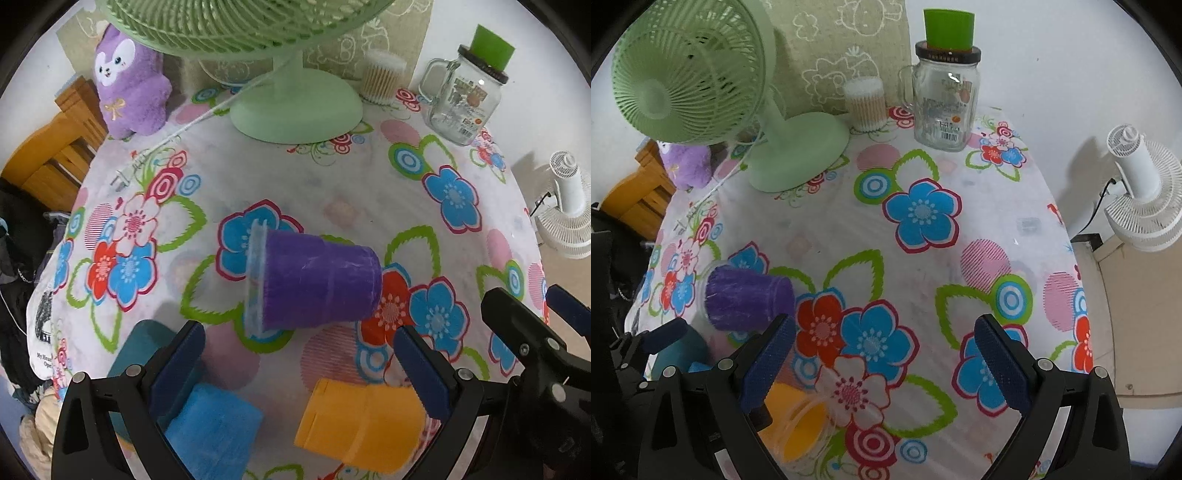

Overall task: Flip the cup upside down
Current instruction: 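Move the right gripper toward the purple cup and close around it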

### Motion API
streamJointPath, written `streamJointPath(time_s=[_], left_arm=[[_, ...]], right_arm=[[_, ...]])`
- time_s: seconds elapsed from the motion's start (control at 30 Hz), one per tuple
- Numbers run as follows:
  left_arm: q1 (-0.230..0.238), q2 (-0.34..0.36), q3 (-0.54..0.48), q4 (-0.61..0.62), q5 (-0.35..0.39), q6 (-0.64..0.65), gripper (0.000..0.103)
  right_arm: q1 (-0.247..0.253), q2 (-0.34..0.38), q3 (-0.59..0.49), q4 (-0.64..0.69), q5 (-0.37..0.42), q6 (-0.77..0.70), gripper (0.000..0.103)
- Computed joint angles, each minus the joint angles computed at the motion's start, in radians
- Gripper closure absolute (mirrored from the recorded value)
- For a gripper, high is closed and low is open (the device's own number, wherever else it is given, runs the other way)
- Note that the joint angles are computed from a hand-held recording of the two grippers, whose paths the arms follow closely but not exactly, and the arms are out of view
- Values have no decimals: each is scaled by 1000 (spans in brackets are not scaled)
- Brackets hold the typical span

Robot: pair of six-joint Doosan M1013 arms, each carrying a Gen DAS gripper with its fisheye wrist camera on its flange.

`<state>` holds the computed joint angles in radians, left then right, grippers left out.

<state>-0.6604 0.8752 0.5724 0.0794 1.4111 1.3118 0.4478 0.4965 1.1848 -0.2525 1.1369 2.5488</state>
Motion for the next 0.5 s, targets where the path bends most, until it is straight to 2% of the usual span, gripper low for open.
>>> streamJointPath(time_s=[0.5], left_arm=[[-8,94,-126,45,64,-2,0]], right_arm=[[-26,31,-4,34,-9,-47,4]])
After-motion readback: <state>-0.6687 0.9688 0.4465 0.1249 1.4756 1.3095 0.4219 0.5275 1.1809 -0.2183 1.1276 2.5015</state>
